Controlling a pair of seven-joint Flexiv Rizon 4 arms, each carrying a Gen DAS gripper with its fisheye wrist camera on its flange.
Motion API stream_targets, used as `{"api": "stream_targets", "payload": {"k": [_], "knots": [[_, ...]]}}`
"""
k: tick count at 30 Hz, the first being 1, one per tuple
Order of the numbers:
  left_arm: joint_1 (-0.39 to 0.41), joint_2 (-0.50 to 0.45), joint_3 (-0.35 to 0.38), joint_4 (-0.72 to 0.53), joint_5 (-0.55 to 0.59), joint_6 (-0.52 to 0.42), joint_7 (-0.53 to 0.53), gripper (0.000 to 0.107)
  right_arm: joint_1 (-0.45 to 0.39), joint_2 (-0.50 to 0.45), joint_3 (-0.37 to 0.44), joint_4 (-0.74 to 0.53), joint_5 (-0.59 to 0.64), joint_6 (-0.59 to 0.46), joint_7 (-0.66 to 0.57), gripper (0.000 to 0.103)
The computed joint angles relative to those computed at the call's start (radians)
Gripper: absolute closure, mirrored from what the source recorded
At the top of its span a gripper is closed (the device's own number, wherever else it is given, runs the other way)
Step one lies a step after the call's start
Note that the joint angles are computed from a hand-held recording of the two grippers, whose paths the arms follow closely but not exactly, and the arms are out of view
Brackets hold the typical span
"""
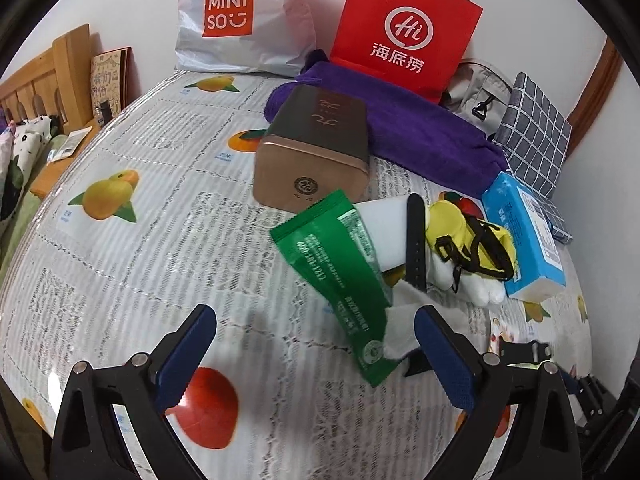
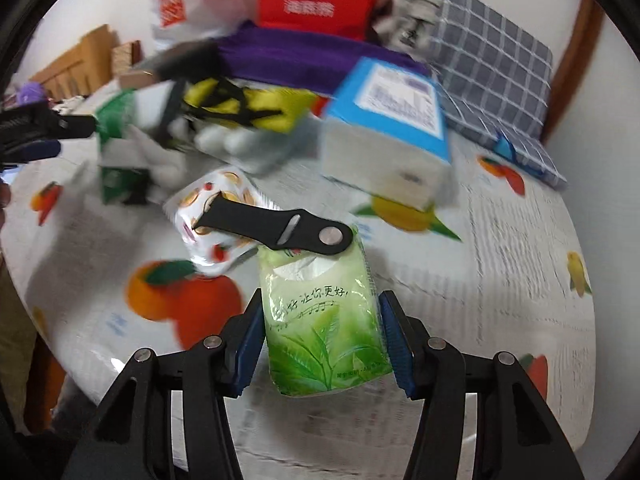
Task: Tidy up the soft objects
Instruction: 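Grasp the dark green wipe packet with the left tool while the right tool holds the tea pack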
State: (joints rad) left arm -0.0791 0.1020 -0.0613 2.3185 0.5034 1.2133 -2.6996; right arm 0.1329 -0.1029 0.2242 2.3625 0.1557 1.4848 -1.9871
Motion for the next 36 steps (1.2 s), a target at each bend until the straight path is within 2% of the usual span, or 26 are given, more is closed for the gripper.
{"api": "stream_targets", "payload": {"k": [2,3,4,6,9,12,14,17,20,21,22,24,25,28,32,36], "knots": [[-0.001,-0.012,-0.006,-0.012,0.000,-0.008,-0.010,0.007,-0.089,0.001,0.099,-0.098,0.293,-0.097,-0.273,0.049],[-0.001,-0.019,-0.010,-0.022,0.007,-0.020,-0.024,0.007,-0.130,0.011,0.127,-0.145,0.429,-0.169,-0.405,0.049],[-0.003,-0.024,-0.011,-0.030,0.014,-0.029,-0.037,0.007,-0.143,0.016,0.128,-0.170,0.502,-0.207,-0.471,0.049],[-0.008,-0.036,-0.009,-0.046,0.027,-0.043,-0.069,0.007,-0.114,0.015,0.101,-0.181,0.530,-0.223,-0.471,0.051],[-0.020,-0.056,0.001,-0.060,0.020,-0.052,-0.080,0.007,-0.111,0.039,0.081,-0.215,0.646,-0.361,-0.625,0.051],[-0.033,-0.071,0.009,-0.079,0.029,-0.078,-0.094,0.007,-0.057,0.042,0.058,-0.177,0.608,-0.288,-0.643,0.051],[-0.039,-0.079,0.017,-0.087,0.035,-0.082,-0.112,0.008,-0.041,0.047,0.022,-0.179,0.595,-0.302,-0.631,0.051],[-0.043,-0.094,0.029,-0.096,0.035,-0.078,-0.135,0.010,-0.046,0.076,-0.031,-0.202,0.659,-0.387,-0.715,0.051],[-0.050,-0.118,0.040,-0.110,0.025,-0.073,-0.145,0.018,-0.059,0.101,-0.082,-0.235,0.751,-0.508,-0.811,0.051],[-0.051,-0.127,0.045,-0.113,0.018,-0.069,-0.147,0.021,-0.064,0.105,-0.098,-0.249,0.780,-0.557,-0.823,0.051],[-0.052,-0.134,0.051,-0.112,0.008,-0.062,-0.145,0.029,-0.062,0.103,-0.106,-0.258,0.792,-0.582,-0.815,0.051],[-0.056,-0.140,0.062,-0.110,-0.001,-0.051,-0.140,0.037,-0.055,0.103,-0.108,-0.263,0.822,-0.554,-0.813,0.051],[-0.059,-0.137,0.067,-0.108,0.007,-0.043,-0.139,0.047,-0.055,0.103,-0.112,-0.266,0.828,-0.554,-0.812,0.051],[-0.054,-0.136,0.075,-0.084,-0.044,0.019,-0.062,0.065,-0.051,0.094,-0.114,-0.274,0.819,-0.524,-0.791,0.051],[-0.059,-0.115,0.076,-0.082,-0.030,0.004,-0.060,0.071,-0.035,0.063,-0.100,-0.270,0.763,-0.417,-0.720,0.051],[-0.049,-0.085,0.072,-0.056,-0.045,0.018,-0.032,0.074,-0.009,0.008,-0.077,-0.236,0.613,-0.260,-0.541,0.051]]}}
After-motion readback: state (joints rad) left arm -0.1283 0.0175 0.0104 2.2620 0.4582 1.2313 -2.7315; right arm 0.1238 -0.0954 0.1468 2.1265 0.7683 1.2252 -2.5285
